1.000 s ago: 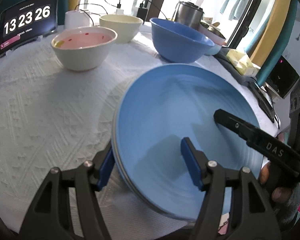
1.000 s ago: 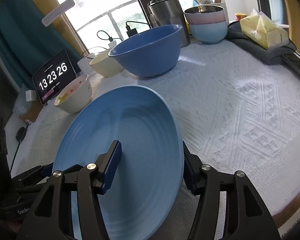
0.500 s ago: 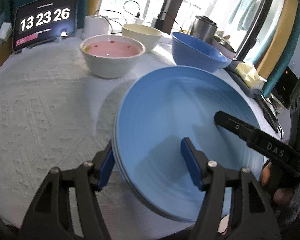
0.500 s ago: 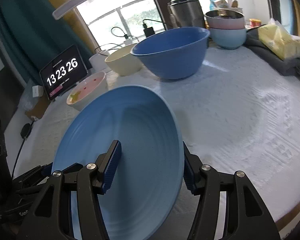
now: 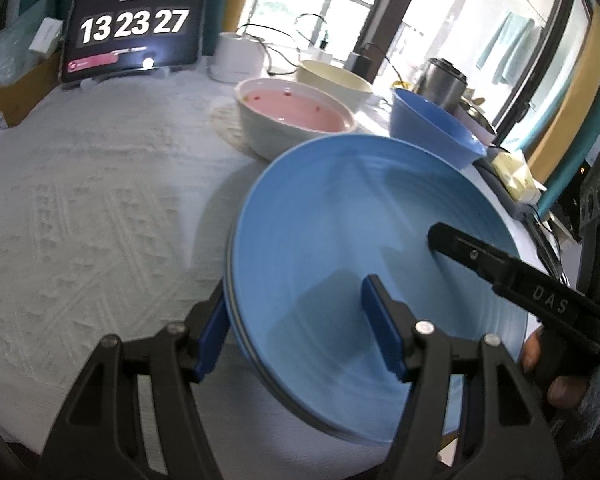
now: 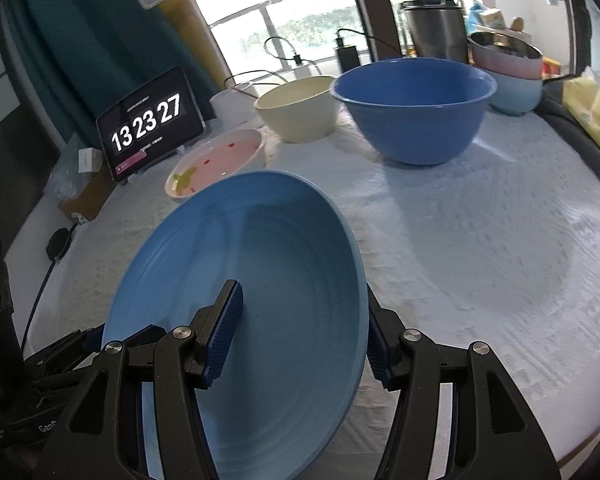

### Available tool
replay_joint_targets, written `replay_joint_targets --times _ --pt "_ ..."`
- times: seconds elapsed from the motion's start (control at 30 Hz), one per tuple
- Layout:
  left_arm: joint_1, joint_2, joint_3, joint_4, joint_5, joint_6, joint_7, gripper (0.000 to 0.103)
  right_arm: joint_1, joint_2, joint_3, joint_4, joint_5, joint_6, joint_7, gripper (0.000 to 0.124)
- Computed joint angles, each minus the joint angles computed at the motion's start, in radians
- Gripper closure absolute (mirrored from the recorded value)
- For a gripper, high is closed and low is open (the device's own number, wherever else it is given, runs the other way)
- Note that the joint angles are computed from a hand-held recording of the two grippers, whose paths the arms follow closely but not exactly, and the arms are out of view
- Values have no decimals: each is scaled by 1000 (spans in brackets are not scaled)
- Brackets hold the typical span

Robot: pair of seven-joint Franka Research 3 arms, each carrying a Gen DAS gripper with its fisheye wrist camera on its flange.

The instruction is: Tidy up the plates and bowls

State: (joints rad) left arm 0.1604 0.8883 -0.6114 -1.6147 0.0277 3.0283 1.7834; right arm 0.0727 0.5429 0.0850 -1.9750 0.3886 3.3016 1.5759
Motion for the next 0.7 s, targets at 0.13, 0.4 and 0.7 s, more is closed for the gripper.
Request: replay_joint_targets --times 0.13,0.4,0.7 --pt "11 4 9 8 -6 1 -9 38 40 28 -26 53 -5 -36 1 64" --pt "22 13 38 34 -10 -2 -27 38 95 85 -53 162 -18 -104 3 64" --pt "31 27 64 67 -17 -12 -49 38 126 152 -63 283 -40 -179 5 64"
